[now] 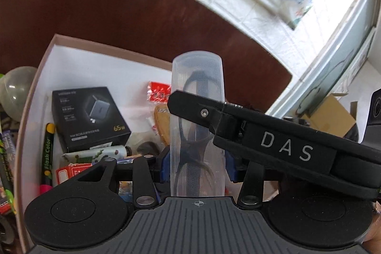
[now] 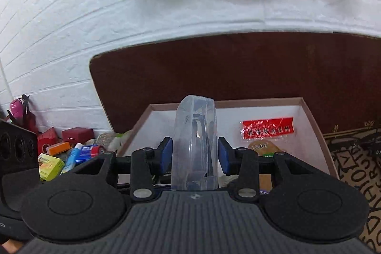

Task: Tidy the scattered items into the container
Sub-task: 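Carry the glasses case with the left gripper and release it into the cardboard box, then move the left gripper back to the purple figure keychain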

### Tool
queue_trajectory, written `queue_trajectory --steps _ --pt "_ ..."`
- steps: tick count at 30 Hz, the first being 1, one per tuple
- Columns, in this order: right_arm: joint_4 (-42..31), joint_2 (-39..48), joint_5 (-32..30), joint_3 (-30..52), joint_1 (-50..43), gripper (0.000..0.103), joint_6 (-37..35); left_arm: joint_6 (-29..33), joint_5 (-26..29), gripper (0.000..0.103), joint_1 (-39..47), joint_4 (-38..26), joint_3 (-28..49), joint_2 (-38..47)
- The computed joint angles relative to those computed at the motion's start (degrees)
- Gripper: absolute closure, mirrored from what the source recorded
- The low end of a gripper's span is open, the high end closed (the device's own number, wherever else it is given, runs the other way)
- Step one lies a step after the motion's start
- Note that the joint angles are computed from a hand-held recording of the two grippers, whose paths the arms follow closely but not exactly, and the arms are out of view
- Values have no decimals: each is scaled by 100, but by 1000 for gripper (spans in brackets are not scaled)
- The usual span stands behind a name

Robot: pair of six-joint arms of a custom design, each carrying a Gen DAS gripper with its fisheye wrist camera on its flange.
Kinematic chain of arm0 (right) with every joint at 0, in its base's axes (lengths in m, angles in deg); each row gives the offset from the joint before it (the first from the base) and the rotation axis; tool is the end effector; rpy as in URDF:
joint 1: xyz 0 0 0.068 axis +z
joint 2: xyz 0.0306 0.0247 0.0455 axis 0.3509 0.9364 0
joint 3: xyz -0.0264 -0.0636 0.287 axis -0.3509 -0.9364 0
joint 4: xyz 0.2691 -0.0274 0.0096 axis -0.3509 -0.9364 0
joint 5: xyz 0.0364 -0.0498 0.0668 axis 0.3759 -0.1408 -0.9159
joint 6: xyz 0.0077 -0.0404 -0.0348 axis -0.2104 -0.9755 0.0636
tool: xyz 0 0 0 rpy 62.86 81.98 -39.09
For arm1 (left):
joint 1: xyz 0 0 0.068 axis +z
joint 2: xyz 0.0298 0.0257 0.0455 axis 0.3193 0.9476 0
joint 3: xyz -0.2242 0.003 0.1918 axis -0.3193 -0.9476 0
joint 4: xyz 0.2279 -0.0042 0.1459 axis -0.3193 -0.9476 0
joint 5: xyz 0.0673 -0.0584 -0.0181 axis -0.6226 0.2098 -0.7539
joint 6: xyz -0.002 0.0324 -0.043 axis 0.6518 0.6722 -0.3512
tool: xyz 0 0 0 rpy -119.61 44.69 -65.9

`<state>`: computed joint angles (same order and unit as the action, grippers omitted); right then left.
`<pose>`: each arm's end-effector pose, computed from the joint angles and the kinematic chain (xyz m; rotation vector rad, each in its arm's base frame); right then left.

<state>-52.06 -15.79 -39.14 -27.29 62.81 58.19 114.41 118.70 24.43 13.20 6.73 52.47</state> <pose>0.2195 0.1674 0.2818 0.3575 2.0394 0.0622 0.3256 0.0019 0.2582 0.7898 2.1341 -1.1265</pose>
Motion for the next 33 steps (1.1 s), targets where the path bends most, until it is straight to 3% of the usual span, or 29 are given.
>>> queue_trajectory --steps 2,3,5,9,14,20,27,33 --pt "140 29 -147 -133 -145 48 51 -693 -390 13 -90 845 -352 -243" --pt "199 53 -102 -180 -159 25 74 -902 -601 7 -124 1042 -405 -270" --pt "412 56 201 -337 -91 7 103 -778 -614 3 -75 854 -265 -104" --pt "396 31 150 -427 -104 5 256 -426 -649 3 -8 365 -57 80" --pt "-35 77 198 -315 2 1 660 -228 -639 1 106 538 -317 -188" --pt "-661 18 385 -26 369 1 1021 306 -445 1 413 -147 -176 -338" --pt "-1615 206 1015 613 1278 0 1704 2122 -108 3 1401 -1752 107 -510" --pt "-1983 862 1404 1140 2384 0 2537 4969 -153 3 3132 -3644 360 -83"
